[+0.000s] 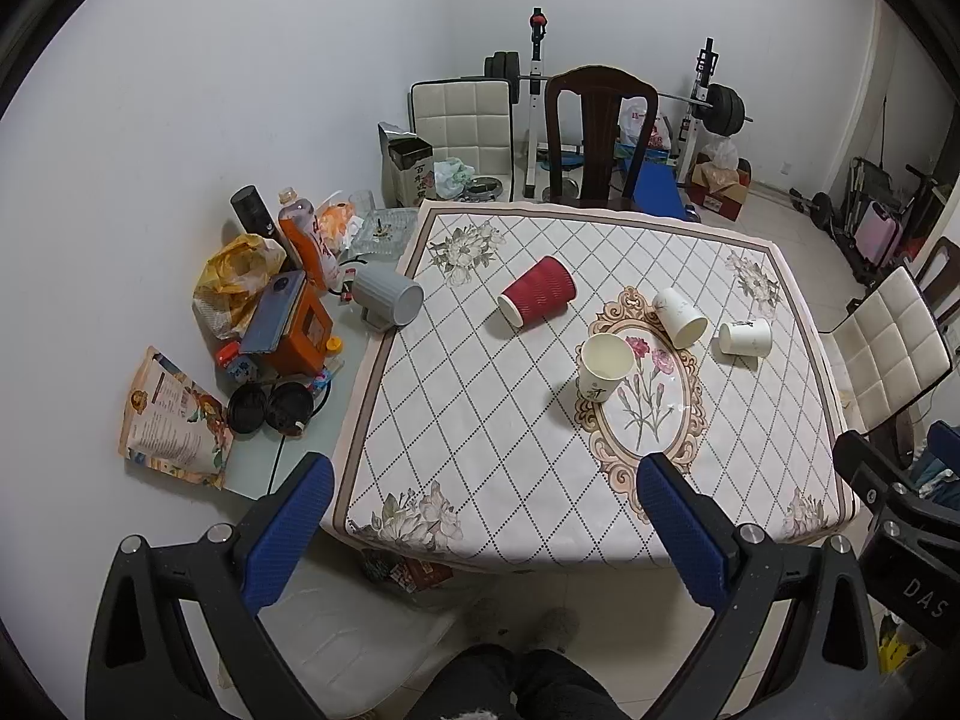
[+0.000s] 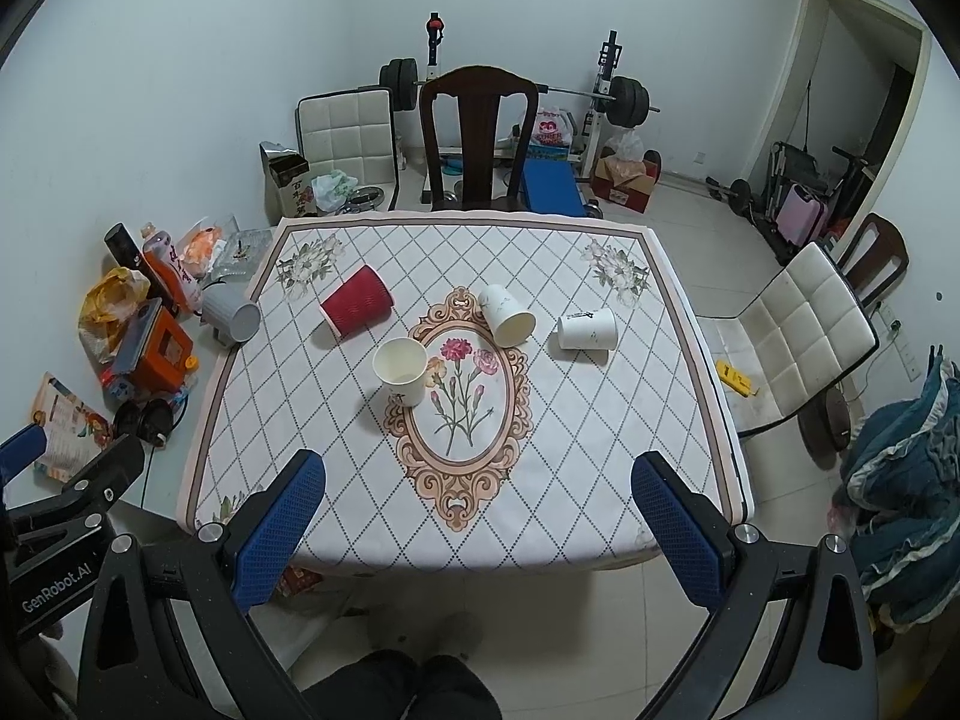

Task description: Flip cup upright

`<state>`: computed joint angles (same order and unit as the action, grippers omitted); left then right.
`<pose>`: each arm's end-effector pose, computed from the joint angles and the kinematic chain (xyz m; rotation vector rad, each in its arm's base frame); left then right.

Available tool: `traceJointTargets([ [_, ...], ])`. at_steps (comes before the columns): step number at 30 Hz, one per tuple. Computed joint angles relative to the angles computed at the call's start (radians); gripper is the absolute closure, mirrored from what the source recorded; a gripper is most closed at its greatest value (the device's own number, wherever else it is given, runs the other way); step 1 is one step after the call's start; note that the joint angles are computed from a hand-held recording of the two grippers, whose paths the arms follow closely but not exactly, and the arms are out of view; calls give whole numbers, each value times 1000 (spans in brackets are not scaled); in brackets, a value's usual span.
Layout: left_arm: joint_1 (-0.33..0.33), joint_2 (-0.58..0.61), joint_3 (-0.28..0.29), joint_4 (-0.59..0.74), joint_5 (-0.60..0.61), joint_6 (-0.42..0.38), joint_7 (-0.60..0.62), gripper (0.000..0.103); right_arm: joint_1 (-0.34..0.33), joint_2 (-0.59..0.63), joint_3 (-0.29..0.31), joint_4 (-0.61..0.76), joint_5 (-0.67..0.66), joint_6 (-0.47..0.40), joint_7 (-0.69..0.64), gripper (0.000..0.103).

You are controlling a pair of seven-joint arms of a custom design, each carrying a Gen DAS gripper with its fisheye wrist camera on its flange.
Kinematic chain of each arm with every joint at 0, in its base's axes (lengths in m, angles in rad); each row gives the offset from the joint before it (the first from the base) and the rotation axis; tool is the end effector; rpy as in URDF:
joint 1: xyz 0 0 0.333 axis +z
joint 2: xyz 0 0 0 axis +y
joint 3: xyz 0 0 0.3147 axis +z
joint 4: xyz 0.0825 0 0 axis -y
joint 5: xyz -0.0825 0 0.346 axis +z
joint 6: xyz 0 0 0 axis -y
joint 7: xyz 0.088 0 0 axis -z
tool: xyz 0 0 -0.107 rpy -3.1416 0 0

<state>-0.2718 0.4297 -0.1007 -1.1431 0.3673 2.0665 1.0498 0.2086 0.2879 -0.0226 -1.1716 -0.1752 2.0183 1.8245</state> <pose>0.6464 -0.2130 0.6178 -1.9315 1.7926 -0.4819 0.6248 0.1101 0.6887 -1.8755 1.9411 -0.6274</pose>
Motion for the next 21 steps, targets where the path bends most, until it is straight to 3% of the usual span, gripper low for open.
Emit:
traceJointTargets([
  [10, 2, -12, 0, -17, 0, 2, -4, 0, 7, -59, 10, -100, -7, 36, 7, 0],
  [21, 9, -53, -6, -64, 11, 13, -32, 0, 12, -54, 14, -76, -6, 19, 4, 0],
])
